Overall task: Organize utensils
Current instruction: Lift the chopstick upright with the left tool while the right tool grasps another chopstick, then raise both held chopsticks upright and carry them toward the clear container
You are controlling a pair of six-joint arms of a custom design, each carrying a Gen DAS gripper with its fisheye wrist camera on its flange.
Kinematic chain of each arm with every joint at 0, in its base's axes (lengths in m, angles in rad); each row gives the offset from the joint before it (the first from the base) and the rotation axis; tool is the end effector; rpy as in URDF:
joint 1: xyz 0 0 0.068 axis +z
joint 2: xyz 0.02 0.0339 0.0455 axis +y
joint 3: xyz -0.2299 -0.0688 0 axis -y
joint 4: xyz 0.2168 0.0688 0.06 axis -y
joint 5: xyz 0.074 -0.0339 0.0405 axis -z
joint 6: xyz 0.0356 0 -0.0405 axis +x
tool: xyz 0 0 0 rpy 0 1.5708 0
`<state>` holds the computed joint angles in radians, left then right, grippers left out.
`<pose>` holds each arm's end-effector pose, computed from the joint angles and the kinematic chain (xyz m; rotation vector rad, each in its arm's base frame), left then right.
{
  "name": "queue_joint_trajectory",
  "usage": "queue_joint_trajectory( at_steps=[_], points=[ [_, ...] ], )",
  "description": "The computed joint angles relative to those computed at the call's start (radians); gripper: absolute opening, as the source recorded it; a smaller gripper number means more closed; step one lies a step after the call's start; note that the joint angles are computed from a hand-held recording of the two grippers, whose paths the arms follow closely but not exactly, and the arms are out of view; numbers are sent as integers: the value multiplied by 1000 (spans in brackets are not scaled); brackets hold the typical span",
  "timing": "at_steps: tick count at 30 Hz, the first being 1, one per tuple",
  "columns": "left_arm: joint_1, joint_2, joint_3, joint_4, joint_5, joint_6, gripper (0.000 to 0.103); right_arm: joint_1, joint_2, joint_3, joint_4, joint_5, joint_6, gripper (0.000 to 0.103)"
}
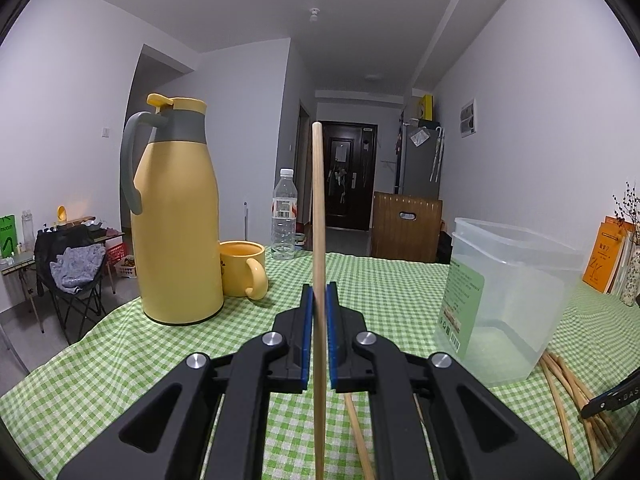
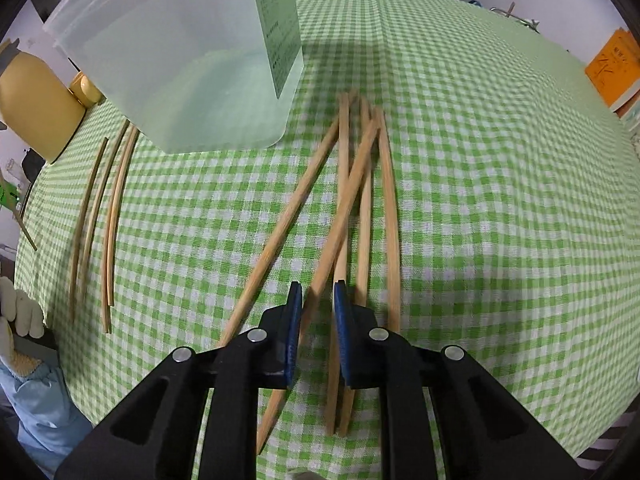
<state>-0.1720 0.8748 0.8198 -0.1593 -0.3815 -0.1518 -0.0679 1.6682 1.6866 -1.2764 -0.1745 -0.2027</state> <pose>0.1963 -0.0207 0.3152 -0.2545 1.7523 0.1062 0.2913 -0.0136 0.3025 -0.2274 2.7941 0.1833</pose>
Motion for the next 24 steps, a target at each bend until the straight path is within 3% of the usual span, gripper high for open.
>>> queue_joint_trajectory(
  at_steps=[12,24],
  points=[
    [5,-21,-10,2,16,-3,4,58,121,124,-59,34,61,12],
    [5,-25,-11,1,22,-4,4,36,140,112,-23,5,106,7]
  ],
)
